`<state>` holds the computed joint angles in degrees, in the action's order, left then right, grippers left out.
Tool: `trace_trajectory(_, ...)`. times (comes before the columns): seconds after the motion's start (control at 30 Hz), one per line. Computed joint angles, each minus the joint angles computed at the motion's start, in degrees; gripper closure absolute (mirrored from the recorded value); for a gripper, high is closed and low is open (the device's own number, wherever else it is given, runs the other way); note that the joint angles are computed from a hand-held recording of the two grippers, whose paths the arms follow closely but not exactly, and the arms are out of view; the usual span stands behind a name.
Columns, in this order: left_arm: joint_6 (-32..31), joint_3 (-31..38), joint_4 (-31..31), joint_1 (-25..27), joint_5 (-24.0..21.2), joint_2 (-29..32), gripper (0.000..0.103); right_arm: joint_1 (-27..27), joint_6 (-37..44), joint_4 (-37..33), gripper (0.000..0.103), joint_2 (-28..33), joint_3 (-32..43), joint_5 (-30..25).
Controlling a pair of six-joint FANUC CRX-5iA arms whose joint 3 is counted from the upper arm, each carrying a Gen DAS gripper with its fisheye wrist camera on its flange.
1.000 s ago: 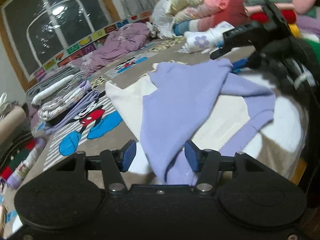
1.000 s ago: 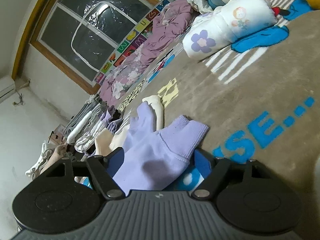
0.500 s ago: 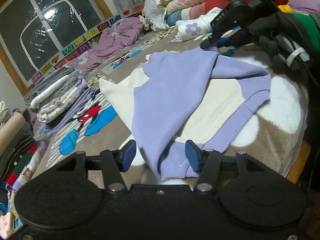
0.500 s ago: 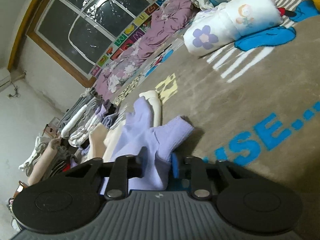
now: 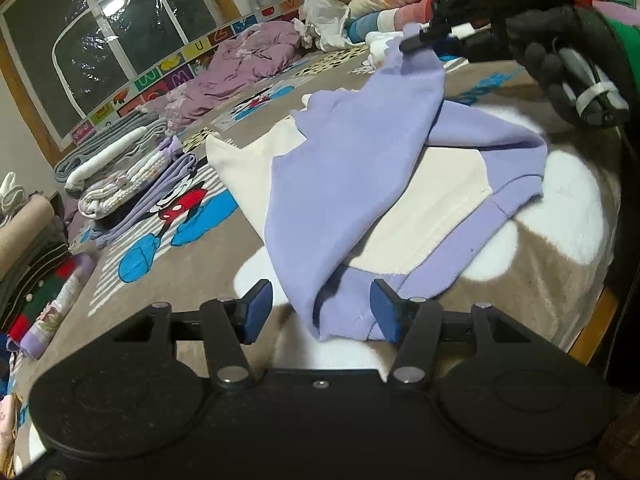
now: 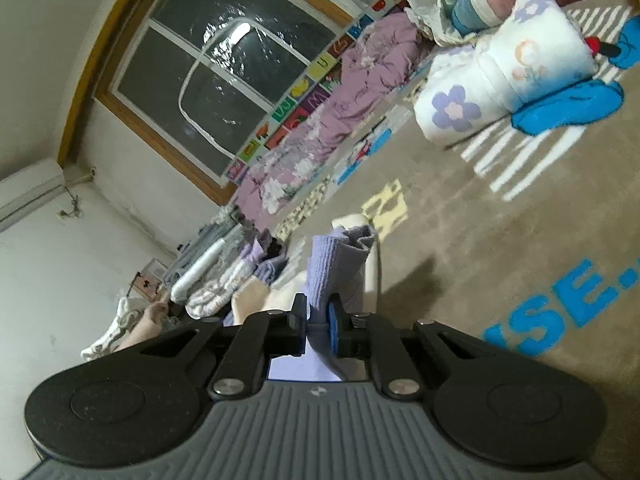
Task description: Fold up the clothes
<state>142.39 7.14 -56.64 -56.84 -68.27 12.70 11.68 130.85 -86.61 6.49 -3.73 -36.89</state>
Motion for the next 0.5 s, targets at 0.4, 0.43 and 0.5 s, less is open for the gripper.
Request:
trace_trajectory(0.4, -4.58, 2.33, -2.30, -1.95, -3.68, 2.55, 0.051, -4.43, 7.66, -9.47, 0.092, -0.63, -1.73, -6.37)
trace_trajectory(0.43, -5.94, 2.70, -2.85, -2.33, -4.23, 3.03, 0.052, -4.55, 7.87, -9.66, 0.092, -0.60, -1.71, -6.63)
trace_trajectory(0.5, -7.51, 2.90, -3.11, -2.51, -4.39, 3.33, 0.054, -4.69, 8.02, -9.79, 0.093, -0.51, -1.65, -7.02)
